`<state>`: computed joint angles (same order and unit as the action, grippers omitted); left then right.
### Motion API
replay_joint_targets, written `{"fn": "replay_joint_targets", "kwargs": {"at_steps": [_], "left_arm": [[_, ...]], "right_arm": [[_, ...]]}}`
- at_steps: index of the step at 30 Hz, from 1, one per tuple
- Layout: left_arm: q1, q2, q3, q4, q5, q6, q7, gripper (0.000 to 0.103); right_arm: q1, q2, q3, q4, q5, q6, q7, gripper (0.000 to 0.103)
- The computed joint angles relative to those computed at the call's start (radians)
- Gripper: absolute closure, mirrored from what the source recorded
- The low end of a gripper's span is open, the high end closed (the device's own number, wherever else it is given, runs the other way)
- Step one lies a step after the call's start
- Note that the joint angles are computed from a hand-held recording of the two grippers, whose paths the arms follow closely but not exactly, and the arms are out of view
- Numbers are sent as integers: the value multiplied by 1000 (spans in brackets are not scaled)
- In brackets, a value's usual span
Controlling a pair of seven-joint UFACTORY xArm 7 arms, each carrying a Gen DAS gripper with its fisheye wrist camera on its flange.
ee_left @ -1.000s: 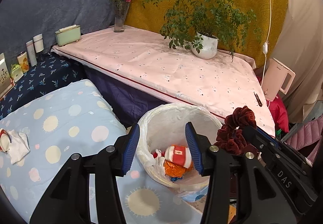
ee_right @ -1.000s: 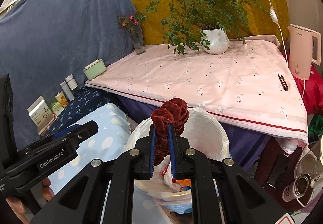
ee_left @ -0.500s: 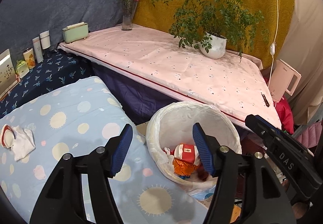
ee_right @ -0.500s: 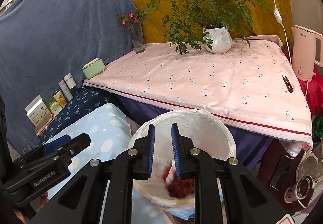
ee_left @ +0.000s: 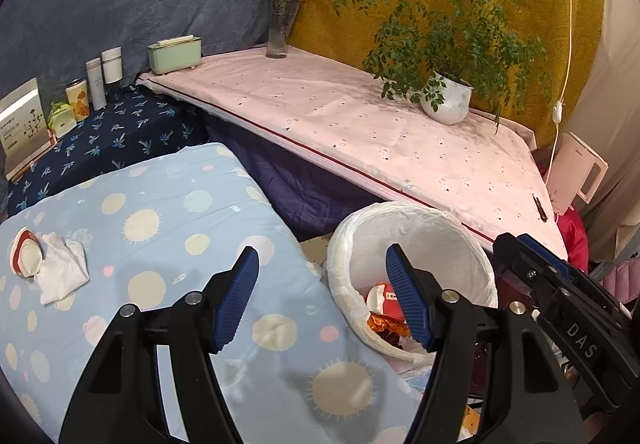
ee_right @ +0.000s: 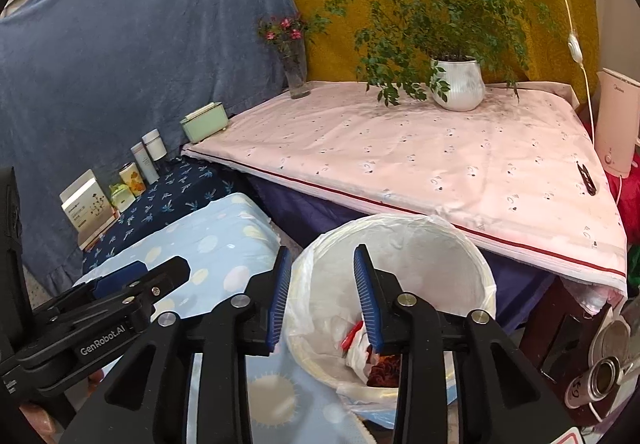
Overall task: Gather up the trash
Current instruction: 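Move both tools back to the table toward the remaining paper cup and white cloth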
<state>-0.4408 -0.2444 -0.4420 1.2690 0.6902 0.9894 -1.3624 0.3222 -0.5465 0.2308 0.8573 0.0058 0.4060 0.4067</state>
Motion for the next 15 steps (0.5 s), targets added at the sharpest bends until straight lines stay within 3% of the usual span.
{"fn": "replay_joint_targets", "kwargs": {"at_steps": [13, 15], "left_arm": [[89, -233, 6, -188, -112, -13, 34, 38], [109, -276, 4, -219, -135, -10, 44, 34]], "right_arm": [[36, 73, 91, 93, -57, 27, 44, 62], [46, 96, 109, 113, -71, 28, 55, 59]]}}
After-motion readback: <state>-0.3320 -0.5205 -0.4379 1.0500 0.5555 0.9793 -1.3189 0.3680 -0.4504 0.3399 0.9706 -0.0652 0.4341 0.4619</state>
